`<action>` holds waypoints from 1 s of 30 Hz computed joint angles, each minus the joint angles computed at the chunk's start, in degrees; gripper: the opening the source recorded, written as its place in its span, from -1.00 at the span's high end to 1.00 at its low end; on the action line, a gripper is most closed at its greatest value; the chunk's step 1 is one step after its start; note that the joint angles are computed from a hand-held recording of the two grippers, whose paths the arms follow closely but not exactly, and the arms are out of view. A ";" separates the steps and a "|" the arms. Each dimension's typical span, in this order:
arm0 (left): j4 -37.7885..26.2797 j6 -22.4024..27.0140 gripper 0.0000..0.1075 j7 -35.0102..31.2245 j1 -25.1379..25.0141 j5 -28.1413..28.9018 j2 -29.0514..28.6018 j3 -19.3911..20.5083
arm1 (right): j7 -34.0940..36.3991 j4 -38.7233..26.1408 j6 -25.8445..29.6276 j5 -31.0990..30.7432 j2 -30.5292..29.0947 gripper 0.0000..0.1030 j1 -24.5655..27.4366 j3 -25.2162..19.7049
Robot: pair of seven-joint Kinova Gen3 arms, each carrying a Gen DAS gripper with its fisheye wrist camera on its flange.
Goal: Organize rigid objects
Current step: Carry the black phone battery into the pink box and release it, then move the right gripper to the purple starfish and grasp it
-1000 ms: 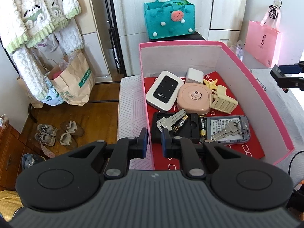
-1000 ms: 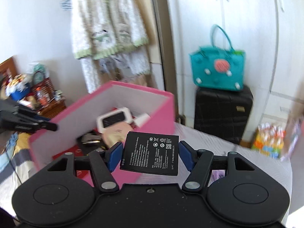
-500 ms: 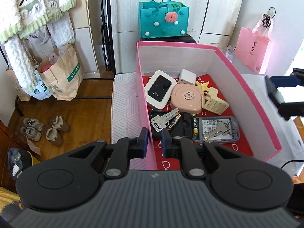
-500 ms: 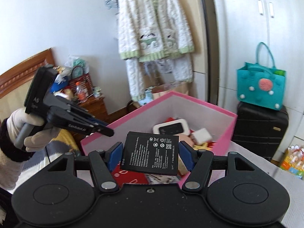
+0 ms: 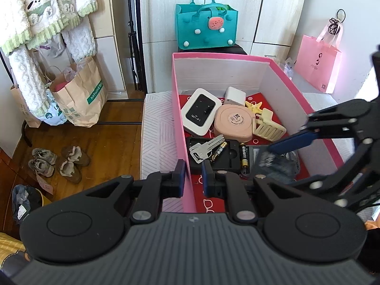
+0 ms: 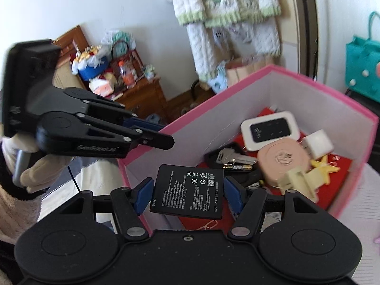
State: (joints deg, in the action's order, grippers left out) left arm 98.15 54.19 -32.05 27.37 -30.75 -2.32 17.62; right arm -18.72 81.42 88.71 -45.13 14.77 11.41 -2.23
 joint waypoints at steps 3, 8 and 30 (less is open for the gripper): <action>-0.20 0.52 0.77 0.71 0.26 -0.70 0.26 0.22 | -4.35 -1.79 0.21 3.11 1.48 -0.37 -2.35 -0.29; -0.15 0.56 0.77 0.79 0.47 -0.72 0.27 0.06 | -10.71 -5.97 6.00 2.95 5.13 -0.36 -1.25 -0.90; 0.99 0.61 0.77 4.83 1.52 -4.31 0.28 0.96 | 20.43 15.84 -28.69 -20.37 1.95 -0.44 -3.98 30.52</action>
State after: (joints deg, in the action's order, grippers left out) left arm 99.14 54.81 -27.22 28.89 -35.06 -2.05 18.58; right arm 1.71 97.26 60.03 -65.50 16.71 7.43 28.28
